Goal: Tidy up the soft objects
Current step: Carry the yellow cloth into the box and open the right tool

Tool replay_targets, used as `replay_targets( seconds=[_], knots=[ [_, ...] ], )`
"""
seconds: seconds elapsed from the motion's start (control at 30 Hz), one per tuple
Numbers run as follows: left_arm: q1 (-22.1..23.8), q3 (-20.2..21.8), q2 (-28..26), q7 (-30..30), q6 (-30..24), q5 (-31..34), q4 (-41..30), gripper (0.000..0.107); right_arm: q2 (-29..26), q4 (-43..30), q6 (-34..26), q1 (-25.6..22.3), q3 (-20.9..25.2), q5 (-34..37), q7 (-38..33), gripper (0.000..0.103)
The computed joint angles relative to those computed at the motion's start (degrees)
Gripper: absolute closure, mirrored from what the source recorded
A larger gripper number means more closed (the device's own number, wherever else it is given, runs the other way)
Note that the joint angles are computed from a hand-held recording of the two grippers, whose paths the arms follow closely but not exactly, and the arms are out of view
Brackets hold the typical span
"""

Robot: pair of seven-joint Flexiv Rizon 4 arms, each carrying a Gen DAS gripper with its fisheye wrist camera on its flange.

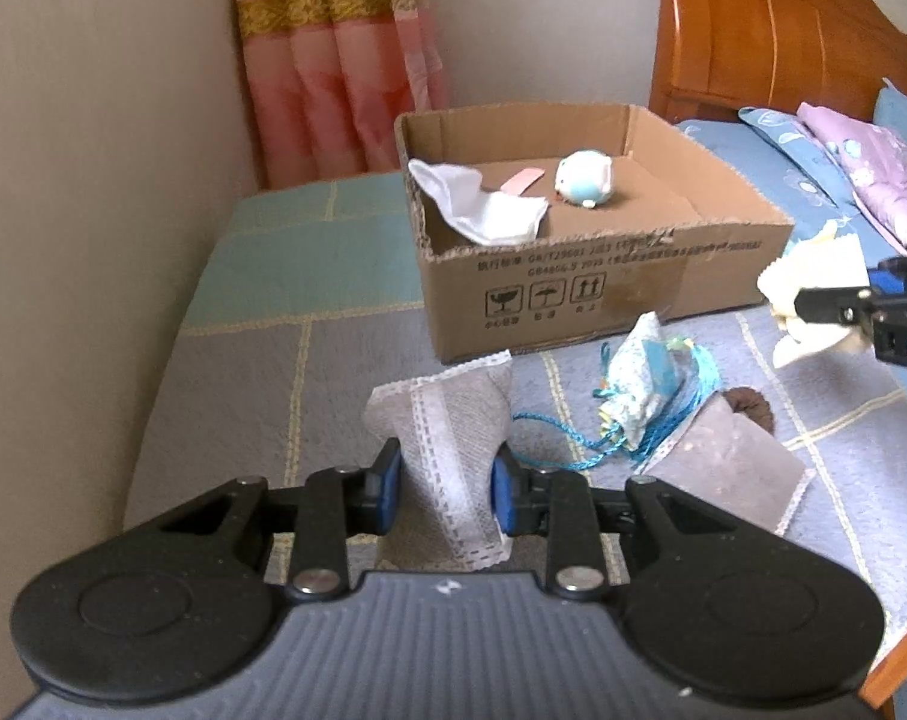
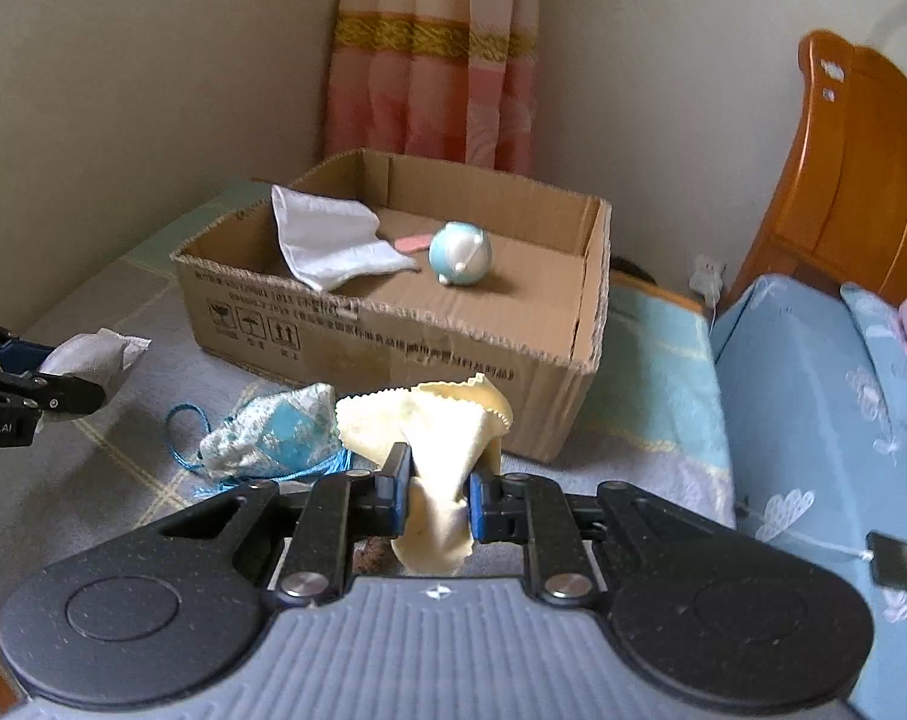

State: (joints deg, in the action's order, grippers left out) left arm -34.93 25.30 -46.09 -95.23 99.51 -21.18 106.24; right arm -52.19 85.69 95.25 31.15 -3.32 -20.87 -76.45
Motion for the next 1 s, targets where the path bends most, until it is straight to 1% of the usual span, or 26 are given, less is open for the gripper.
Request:
replay_targets(
  seconds=[0.13,0.27,0.33,0.4,0.5,0.53,0.57,0.6,0.63,0.67,0.73,0.8,0.87,0.93,1.0],
  knots=[
    [-1.07,0.96,0.63,0.09,1.37,-0.18,1.00,0.078,1.20,-0.08,0.48,-0.83,0.76,-0.74,-1.53,0.081],
    [-2.27,1.93,0.73,0.88,1.78,-1.37,1.40,0.078,0.63,-3.39,0.30,-1.37,1.09,-1.31,-2.53,0.081],
    [-2.95,2.51,0.78,1.34,1.94,-1.94,1.64,0.078,-0.42,-6.48,-0.23,-2.03,1.82,-1.63,-3.00,0.081],
    [-3.74,3.32,0.57,1.81,1.94,-2.61,1.75,0.078,-2.07,-10.60,-1.08,-1.90,1.42,-1.74,-2.84,0.081],
    [-3.98,3.47,0.57,2.27,1.95,-3.45,2.08,0.078,-5.14,-17.50,-3.62,-1.71,1.10,-2.08,-2.35,0.080],
    [-4.19,3.71,0.48,2.36,1.89,-3.75,2.13,0.078,-6.55,-20.42,-5.18,-1.75,1.29,-2.19,-2.10,0.077],
    [-4.45,4.04,0.35,2.46,1.73,-4.04,2.12,0.078,-7.60,-22.53,-6.46,-2.01,1.96,-2.06,-1.87,0.063],
    [-4.62,4.26,0.29,2.54,1.62,-4.23,2.13,0.078,-8.83,-24.98,-8.25,-2.99,4.18,-2.15,-2.69,0.052],
    [-4.74,4.43,0.21,2.57,1.66,-4.37,2.15,0.078,-9.62,-26.27,-9.26,-3.96,6.22,-2.10,-3.96,0.031],
    [-4.91,4.69,0.12,2.64,1.69,-4.50,2.15,0.078,-10.17,-27.02,-9.41,-3.96,6.43,-1.70,-4.13,0.014],
    [-4.98,4.95,0.00,2.98,1.54,-4.65,1.98,0.078,-10.48,-27.16,-9.26,-3.35,5.52,-0.96,-3.57,0.005],
    [-5.21,5.39,-0.16,3.26,1.24,-4.70,1.70,0.078,-9.90,-26.04,-9.97,-3.23,5.78,-0.66,-3.92,0.004],
    [-5.19,5.51,-0.23,3.59,1.19,-4.45,1.33,0.078,-8.72,-23.83,-9.90,-1.63,2.84,-0.45,-2.07,0.000],
    [-4.47,4.79,0.09,4.11,1.36,-3.94,1.00,0.078,-7.27,-21.36,-10.41,-0.32,0.67,-0.71,-0.38,0.000],
    [-4.23,4.73,0.11,4.61,1.15,-3.73,0.36,0.078,-5.79,-19.54,-12.85,0.22,0.21,-1.26,0.72,0.000]
  ],
)
